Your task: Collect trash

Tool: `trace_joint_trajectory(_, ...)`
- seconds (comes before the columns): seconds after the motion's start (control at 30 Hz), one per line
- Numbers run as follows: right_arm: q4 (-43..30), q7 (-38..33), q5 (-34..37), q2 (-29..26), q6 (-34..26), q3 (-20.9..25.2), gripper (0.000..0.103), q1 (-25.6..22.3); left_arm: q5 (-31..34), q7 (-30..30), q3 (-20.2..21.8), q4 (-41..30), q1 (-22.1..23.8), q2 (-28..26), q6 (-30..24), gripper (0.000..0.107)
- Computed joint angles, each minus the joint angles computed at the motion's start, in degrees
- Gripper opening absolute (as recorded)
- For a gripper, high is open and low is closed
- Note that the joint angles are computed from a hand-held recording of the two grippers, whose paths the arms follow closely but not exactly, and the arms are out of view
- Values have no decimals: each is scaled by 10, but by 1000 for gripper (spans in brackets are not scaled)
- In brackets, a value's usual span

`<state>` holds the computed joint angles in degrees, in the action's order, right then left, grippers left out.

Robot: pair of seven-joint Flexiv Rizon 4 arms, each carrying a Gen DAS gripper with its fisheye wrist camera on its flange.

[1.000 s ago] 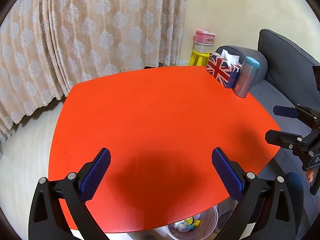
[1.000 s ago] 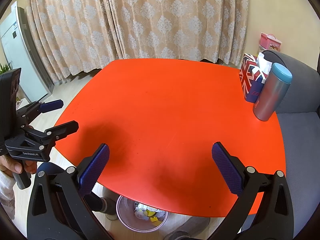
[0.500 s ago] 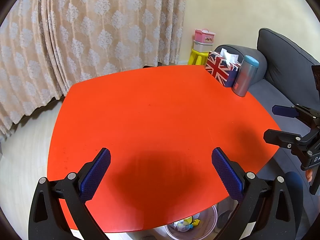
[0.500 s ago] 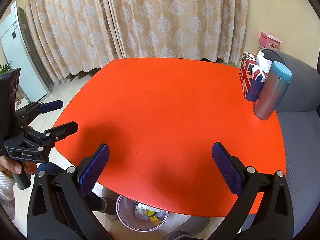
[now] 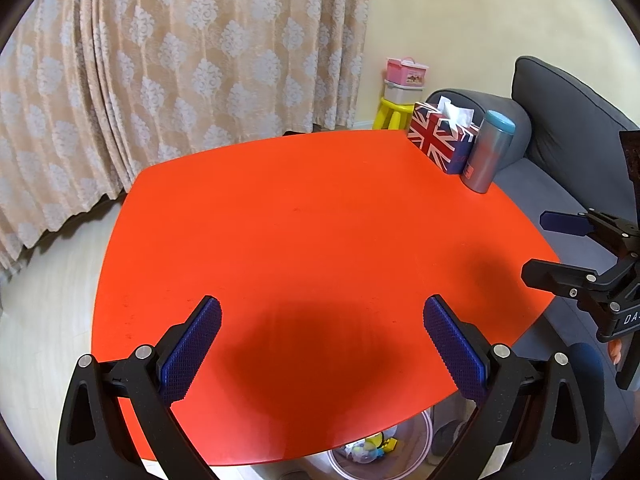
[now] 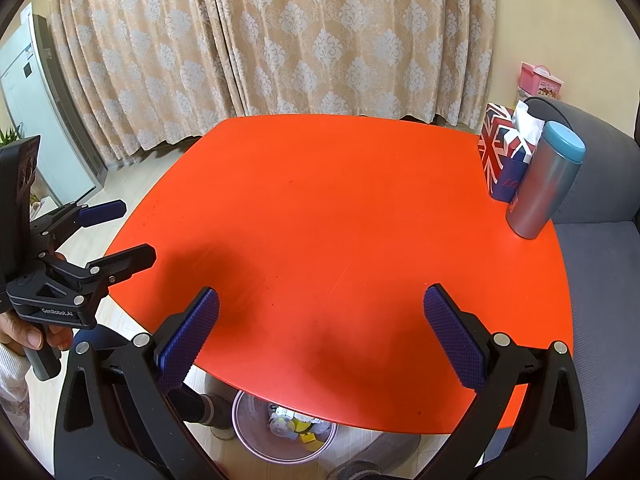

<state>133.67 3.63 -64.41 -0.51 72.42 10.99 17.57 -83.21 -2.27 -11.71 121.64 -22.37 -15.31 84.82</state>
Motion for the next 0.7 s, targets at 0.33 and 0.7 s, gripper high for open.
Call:
trace_joint_trajectory(0.33,0,-1,0,0,0,0,100,0,-1,-1,0,1,-1,0,-1,97)
trace_joint_trajectory(0.7,0,1,-1,-1,1,-1,100,-1,-2,1,-1,1,-1,1,-4,97)
